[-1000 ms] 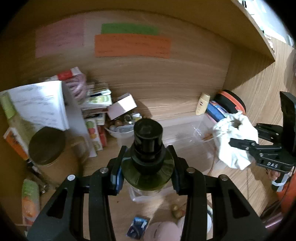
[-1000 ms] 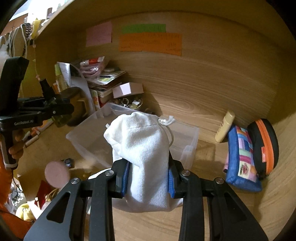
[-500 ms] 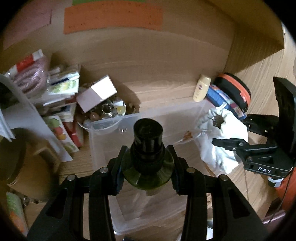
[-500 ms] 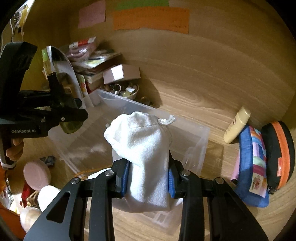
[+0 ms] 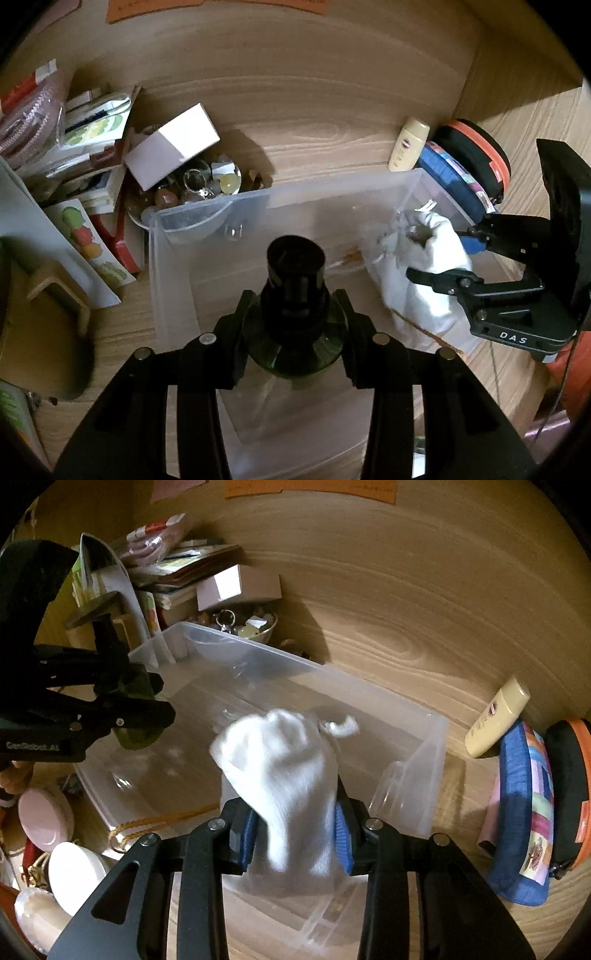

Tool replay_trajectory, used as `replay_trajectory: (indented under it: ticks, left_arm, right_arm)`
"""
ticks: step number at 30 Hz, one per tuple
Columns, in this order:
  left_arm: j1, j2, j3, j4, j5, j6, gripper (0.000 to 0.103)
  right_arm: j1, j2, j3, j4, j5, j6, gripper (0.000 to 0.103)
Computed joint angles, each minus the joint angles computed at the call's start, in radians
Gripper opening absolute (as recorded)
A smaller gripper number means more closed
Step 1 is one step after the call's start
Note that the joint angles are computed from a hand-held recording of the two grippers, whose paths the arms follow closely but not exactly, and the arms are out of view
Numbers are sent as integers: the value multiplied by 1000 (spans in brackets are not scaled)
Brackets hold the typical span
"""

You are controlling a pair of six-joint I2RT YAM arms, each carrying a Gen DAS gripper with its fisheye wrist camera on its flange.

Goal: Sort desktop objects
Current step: 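Carry the spray bottle and cloth bag into the clear box and release both, then move both tools back toward the remaining items on the desk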

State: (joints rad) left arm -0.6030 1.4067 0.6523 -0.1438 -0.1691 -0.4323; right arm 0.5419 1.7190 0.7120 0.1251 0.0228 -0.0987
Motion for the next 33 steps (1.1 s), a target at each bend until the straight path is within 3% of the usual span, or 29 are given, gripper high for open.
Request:
replay_trajectory:
  ticks: [6,9,11,16,20,27,30,33]
  left_arm:
    - [1,28,21,-18,-4,4,43]
    - [-6,19,20,-36,-28,3,51]
    - [-6,14,17,-38,-35,5,54]
    - [-10,-3,14,-50,-62,-4,54]
    - [-37,-44,6,-70,-118,-6,68]
    - [-102,-142,0,-150,-206,-52,75]
    - [-135,-180,-4,-189,-250,-77,86]
    - [-176,-236,-16,-229,-306,-100,93]
  right_arm:
    - [-1,-2,4,-11,12,9,34]
    - [-3,-22,-7,-19,18,15,43]
    - [2,-40,-19,-21,27,16,56]
    - [7,-114,-58,-32,53,26,57]
    - [7,-175,-81,-55,61,42,60]
    - [48,-297,-136,-89,109,69,69]
    - [71,-356,-159,-111,130,79,72]
    - [106,-414,-186,-127,163,103,82]
